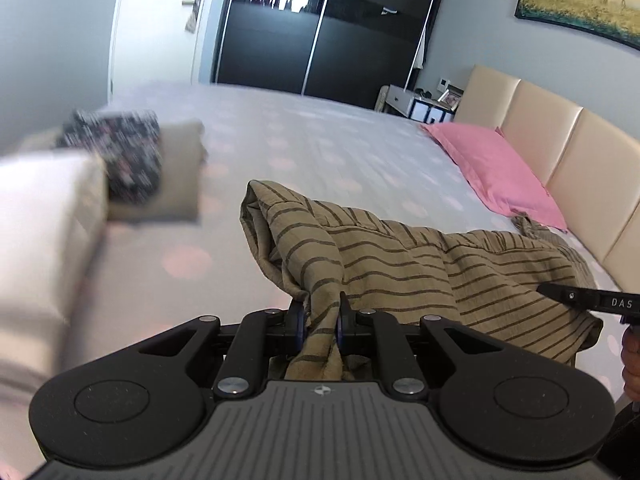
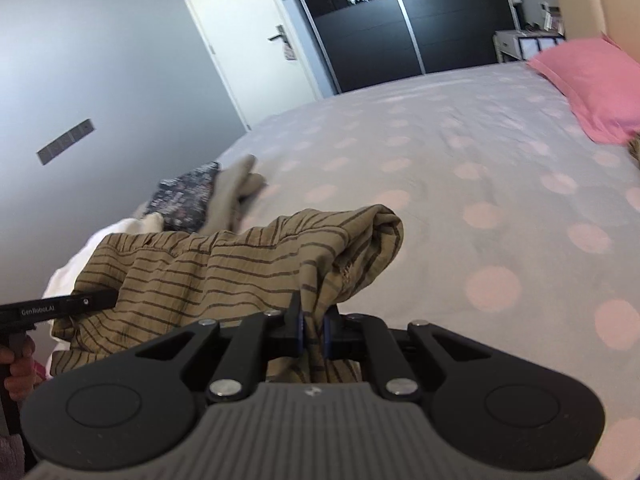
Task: Fold clothes
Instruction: 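Carry the folded shirt with both tools toward the stack of folded clothes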
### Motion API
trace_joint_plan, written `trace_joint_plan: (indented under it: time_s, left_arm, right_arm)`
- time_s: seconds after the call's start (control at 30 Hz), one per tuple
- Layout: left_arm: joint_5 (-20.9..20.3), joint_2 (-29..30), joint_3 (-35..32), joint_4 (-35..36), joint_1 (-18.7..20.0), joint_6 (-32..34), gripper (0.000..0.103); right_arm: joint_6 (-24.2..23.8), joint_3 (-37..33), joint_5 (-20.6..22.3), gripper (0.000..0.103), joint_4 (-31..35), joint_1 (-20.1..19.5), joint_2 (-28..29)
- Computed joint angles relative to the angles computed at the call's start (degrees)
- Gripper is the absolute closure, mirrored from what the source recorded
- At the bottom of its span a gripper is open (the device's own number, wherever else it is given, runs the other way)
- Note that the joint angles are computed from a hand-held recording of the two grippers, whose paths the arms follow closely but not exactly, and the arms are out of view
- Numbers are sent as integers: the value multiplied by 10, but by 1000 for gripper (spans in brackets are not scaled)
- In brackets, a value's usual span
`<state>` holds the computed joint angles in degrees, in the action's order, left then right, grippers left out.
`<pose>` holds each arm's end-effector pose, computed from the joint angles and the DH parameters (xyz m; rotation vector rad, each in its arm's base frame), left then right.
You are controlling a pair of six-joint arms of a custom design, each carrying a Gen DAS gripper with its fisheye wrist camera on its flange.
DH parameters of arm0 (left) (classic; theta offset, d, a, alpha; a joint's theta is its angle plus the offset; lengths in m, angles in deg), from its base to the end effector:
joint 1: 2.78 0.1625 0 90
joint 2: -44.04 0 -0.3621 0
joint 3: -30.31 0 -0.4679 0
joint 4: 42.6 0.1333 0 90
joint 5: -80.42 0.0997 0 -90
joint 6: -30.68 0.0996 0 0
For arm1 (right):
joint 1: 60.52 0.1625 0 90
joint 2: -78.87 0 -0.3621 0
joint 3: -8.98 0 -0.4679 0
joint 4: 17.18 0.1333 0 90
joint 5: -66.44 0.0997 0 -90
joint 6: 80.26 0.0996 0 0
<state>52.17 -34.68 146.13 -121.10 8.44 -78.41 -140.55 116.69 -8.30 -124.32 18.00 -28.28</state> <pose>-0.4225 -0.3092 0.1294 -0.0018 2.1293 -1.2899 0.0600 -0.5061 0.4403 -1.3090 2.7416 -0.5971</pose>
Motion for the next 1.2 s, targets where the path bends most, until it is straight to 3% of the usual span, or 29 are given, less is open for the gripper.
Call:
trace_joint_plan:
  time_s: [0.27, 0.57, 0.7, 0.97, 1.2]
  left_arm:
    - [-47, -43, -79, 319, -51, -176, 92]
    - [-130, -105, -87, 531, -99, -341, 92]
    - [-164, -124, -102, 612, -108, -381, 92]
    - [-202, -172, -128, 722, -98, -397, 92]
    - [-233, -262, -67, 710, -98, -374, 92]
  right_arm:
    - [69, 33, 30, 93, 10, 103, -11]
    - [140, 91, 44, 93, -34, 210, 6]
    - [192, 96, 75, 93, -47, 250, 42]
    - [315, 87, 81, 93, -127, 351, 125]
    - [346, 87, 38, 93, -157, 385, 178]
